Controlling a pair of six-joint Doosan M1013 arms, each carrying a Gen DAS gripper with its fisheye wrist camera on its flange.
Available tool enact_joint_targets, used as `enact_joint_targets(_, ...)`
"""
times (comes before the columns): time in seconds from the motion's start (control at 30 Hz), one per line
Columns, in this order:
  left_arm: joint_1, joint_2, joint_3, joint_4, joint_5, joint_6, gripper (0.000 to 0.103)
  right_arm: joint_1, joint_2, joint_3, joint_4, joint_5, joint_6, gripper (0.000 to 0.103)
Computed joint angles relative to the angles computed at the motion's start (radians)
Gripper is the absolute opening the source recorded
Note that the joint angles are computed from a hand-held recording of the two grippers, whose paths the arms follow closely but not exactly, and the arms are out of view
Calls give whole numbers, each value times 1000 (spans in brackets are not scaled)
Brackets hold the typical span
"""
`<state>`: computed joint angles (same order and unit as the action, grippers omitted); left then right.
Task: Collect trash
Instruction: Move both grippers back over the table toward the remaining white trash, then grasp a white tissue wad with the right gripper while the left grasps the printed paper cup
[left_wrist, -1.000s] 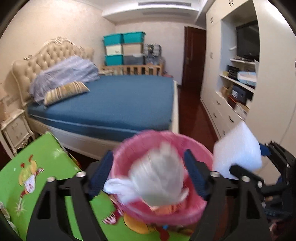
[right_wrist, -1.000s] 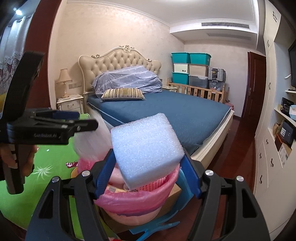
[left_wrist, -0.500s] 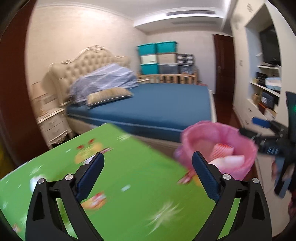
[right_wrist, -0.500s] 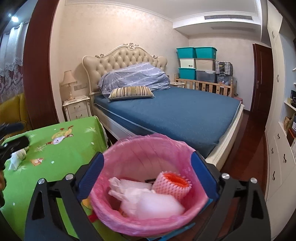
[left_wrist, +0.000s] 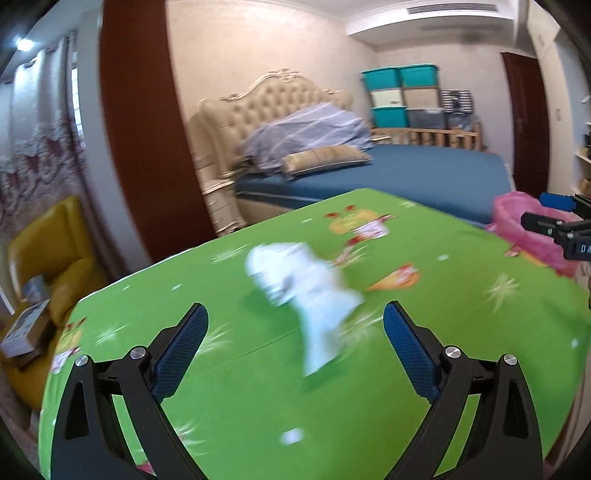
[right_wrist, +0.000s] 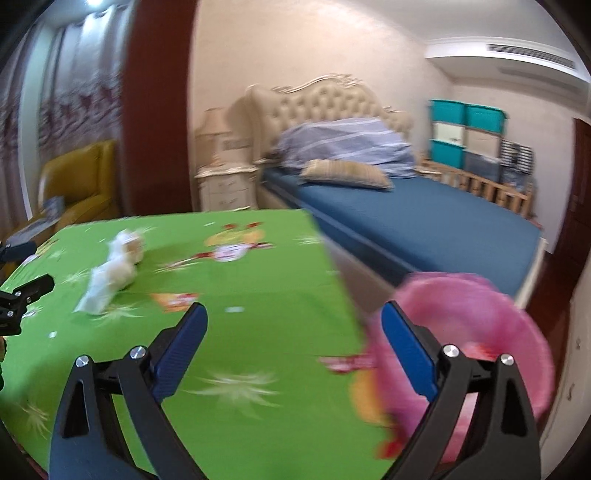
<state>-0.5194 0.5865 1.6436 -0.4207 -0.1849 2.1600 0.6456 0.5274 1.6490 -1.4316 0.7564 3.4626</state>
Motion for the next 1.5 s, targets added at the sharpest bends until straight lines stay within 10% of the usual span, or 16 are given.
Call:
enact_joint_targets(0.33, 63, -5, 42, -259, -70, 131, 90, 24, 159, -278, 252, -124, -366, 92)
enact_joint_targets(0.53, 90, -10, 48, -94, -51, -111, 90, 16, 231, -410, 383, -117, -495, 92)
enact_joint_targets(0.93, 83, -14, 59, -75, -87, -135, 90, -1, 366, -664, 673, 39, -851, 79)
enact_joint_targets(1.03, 82, -15, 61, -68, -92, -139, 90, 4, 359, -650, 641, 42, -816, 40)
enact_joint_targets(1.5, 78, -12, 55, -117, -78, -91, 90, 31, 202, -353, 337, 40, -483, 35)
